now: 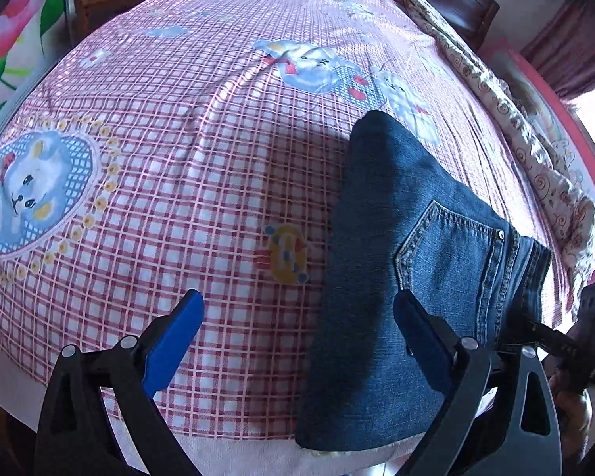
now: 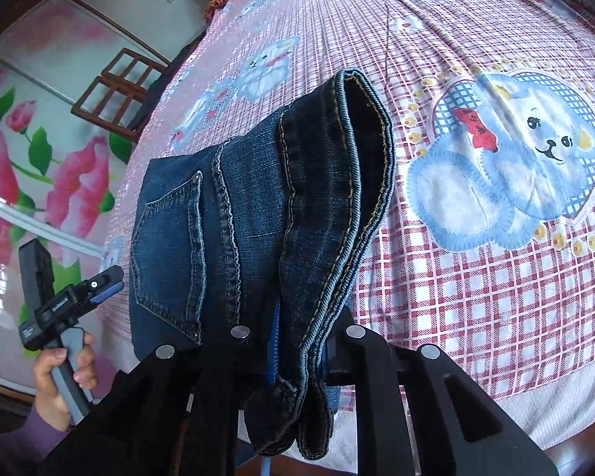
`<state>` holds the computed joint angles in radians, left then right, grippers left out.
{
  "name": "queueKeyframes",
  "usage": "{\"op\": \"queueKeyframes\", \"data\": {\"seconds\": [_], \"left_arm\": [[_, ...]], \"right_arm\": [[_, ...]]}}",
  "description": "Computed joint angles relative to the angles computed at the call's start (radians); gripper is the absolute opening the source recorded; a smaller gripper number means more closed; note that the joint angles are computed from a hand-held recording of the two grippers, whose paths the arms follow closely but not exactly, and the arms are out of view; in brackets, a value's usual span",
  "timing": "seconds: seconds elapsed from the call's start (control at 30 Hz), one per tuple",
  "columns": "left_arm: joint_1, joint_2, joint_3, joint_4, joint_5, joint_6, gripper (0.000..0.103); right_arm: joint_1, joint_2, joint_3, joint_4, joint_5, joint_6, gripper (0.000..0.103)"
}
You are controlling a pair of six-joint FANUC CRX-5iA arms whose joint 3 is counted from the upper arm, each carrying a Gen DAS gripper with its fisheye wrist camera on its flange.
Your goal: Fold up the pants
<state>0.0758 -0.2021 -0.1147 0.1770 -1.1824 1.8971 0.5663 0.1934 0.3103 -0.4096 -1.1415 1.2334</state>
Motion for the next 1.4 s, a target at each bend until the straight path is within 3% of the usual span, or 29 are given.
{"op": "queueKeyframes", "data": {"seconds": [0.2,0.3,0.33,0.4,0.53,0.57,0.67,0.73,0.9,1.1,1.17,1.2,1.27,1.37,1.4], "left_arm": [[-0.130,0.049,0.139,-0.326,-0.160,0.092,0.096],[-0.171,0.047,0.160,-0.400,-0.184,0.125,0.096],[-0.178,0.046,0.164,-0.412,-0.191,0.131,0.096],[-0.184,0.043,0.171,-0.434,-0.207,0.138,0.096],[-0.180,0.039,0.173,-0.440,-0.216,0.142,0.096],[-0.178,0.038,0.173,-0.440,-0.217,0.140,0.096],[-0.167,0.034,0.173,-0.433,-0.225,0.147,0.096],[-0.170,0.033,0.175,-0.439,-0.231,0.155,0.096],[-0.160,0.024,0.167,-0.431,-0.230,0.151,0.096],[-0.154,0.024,0.157,-0.424,-0.224,0.150,0.096],[-0.150,0.025,0.154,-0.417,-0.220,0.146,0.096],[-0.146,0.025,0.152,-0.412,-0.218,0.144,0.096],[-0.136,0.023,0.147,-0.397,-0.213,0.146,0.096],[-0.109,0.009,0.130,-0.349,-0.189,0.140,0.096],[-0.096,0.002,0.121,-0.323,-0.171,0.134,0.096]], "right_arm": [[-0.079,-0.036,-0.072,-0.171,0.068,-0.039,0.016],[-0.034,-0.082,-0.108,-0.051,0.088,-0.150,0.024],[-0.005,-0.101,-0.129,0.030,0.099,-0.210,0.031],[0.060,-0.134,-0.171,0.226,0.110,-0.343,0.031],[0.109,-0.195,-0.229,0.351,0.230,-0.434,0.031],[0.112,-0.197,-0.223,0.340,0.266,-0.408,0.031],[0.084,-0.150,-0.137,0.151,0.335,-0.245,0.031],[0.051,-0.096,-0.065,-0.007,0.346,-0.152,0.031],[0.033,-0.028,-0.016,-0.115,0.375,-0.122,0.031],[0.014,0.016,-0.045,-0.143,0.396,-0.149,0.031],[0.028,0.024,-0.064,-0.084,0.412,-0.192,0.014],[0.024,0.029,-0.065,-0.080,0.405,-0.201,0.000],[-0.005,0.030,-0.059,-0.163,0.392,-0.177,0.000],[0.023,0.014,-0.037,-0.059,0.324,-0.232,0.001],[0.026,-0.009,-0.055,-0.062,0.333,-0.229,0.009]]}}
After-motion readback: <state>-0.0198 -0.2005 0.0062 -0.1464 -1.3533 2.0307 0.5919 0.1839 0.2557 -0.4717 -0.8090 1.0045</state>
